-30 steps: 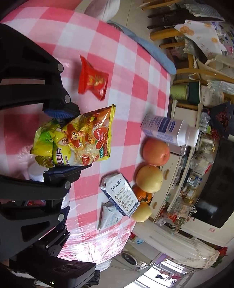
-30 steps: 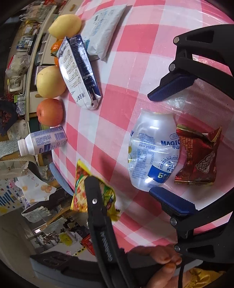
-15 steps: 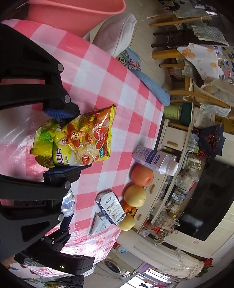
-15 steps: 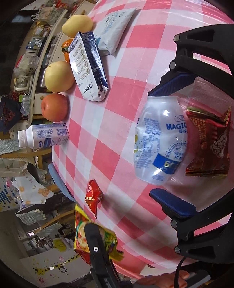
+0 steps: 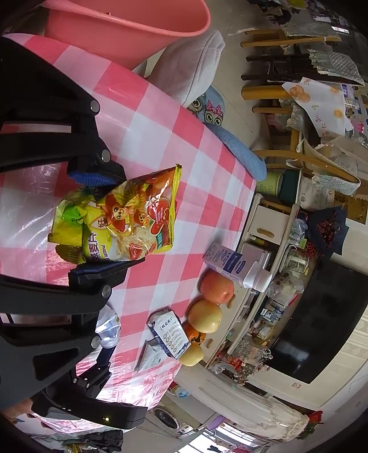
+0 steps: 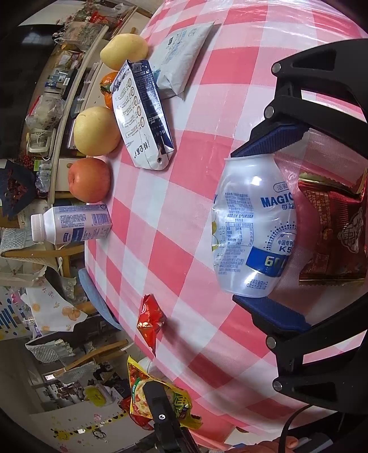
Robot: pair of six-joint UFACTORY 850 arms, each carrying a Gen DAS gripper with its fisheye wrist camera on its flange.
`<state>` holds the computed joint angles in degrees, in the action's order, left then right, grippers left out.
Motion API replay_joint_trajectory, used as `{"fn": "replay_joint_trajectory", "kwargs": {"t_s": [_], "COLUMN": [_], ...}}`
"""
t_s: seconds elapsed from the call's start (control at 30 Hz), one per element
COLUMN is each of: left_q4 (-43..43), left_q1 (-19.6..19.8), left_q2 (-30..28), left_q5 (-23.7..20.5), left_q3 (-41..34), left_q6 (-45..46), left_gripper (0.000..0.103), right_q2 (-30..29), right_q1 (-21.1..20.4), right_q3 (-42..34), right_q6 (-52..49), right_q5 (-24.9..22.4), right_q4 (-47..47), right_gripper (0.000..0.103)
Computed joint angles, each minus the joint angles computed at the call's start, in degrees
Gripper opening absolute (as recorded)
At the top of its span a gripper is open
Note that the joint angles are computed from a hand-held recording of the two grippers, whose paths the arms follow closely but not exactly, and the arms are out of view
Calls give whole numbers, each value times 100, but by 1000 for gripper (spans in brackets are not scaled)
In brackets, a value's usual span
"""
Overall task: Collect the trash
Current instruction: 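Carry the snack bag and bottle to the pink bucket and release both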
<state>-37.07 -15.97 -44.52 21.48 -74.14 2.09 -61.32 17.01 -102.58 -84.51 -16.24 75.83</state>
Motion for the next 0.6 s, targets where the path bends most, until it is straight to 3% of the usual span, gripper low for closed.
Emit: {"fn": "replay_joint_trajectory", "kwargs": {"t_s": [0.3,0.43,0.6], "left_q4": [-413,-956,-1188], "left_q1": [92,146,362], "left_q2": [320,522,835], "left_q5": [372,592,763], "left_q3": [353,552,915], "left_q6": [388,874,785], "left_gripper": [44,44,44], "right_q2": [532,794,1114], "right_q1": [141,240,502], "right_q3": [709,974,1226], "right_q6": [-3085,-3861,-4298], "right_q5": [139,-61,-266], "right_q4": [2959,3691,4008], "right_gripper": [89,89,89]}}
